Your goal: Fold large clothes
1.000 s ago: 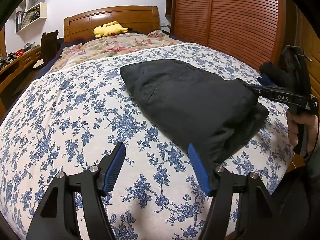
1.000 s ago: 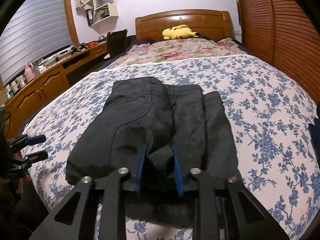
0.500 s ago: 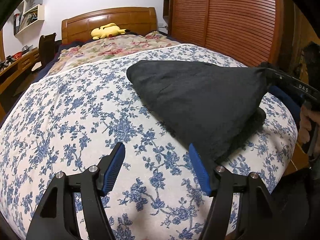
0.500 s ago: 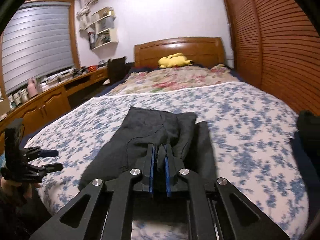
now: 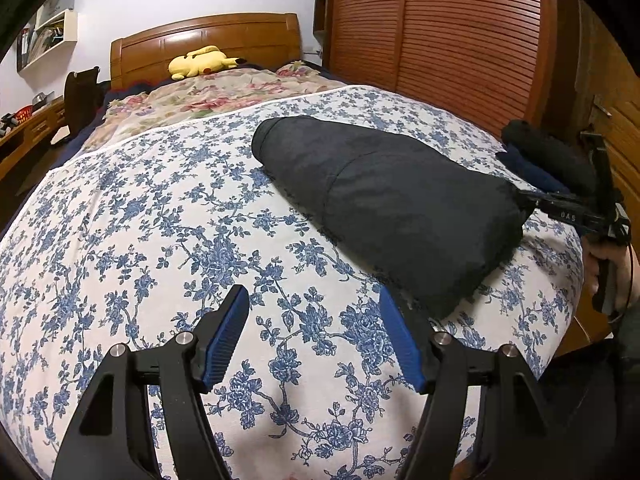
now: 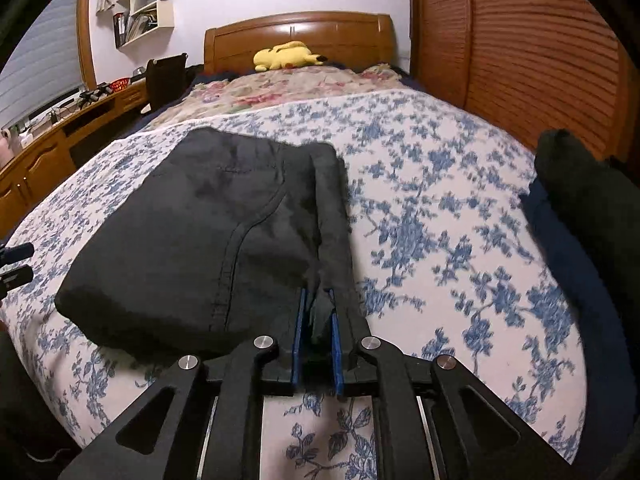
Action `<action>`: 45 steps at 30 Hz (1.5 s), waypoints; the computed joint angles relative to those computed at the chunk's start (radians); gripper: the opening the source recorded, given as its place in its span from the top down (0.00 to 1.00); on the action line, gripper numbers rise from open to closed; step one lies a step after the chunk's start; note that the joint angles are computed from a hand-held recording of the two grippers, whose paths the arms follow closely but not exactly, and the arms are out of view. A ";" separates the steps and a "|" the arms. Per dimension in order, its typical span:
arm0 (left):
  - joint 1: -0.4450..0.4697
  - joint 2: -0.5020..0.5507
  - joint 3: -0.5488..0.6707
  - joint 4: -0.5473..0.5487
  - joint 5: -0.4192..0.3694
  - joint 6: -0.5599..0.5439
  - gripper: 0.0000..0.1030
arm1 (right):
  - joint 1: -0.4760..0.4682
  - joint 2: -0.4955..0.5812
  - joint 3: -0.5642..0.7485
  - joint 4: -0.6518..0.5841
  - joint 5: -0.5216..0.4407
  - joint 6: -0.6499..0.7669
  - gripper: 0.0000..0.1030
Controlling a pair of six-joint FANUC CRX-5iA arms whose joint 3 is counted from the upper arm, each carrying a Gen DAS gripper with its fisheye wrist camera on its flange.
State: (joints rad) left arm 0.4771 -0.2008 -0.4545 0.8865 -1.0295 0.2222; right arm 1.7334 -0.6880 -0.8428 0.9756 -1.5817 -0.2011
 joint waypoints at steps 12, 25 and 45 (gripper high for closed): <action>0.011 -0.009 -0.021 0.030 -0.003 -0.011 0.31 | 0.153 -0.017 -0.040 0.202 -0.047 -0.036 0.43; 0.016 0.010 -0.029 0.043 -0.031 -0.035 0.30 | -0.174 0.167 0.019 0.106 0.452 0.090 0.43; -0.167 0.279 0.247 0.027 0.060 0.014 0.26 | 0.038 0.075 -0.025 0.038 0.082 -0.039 0.43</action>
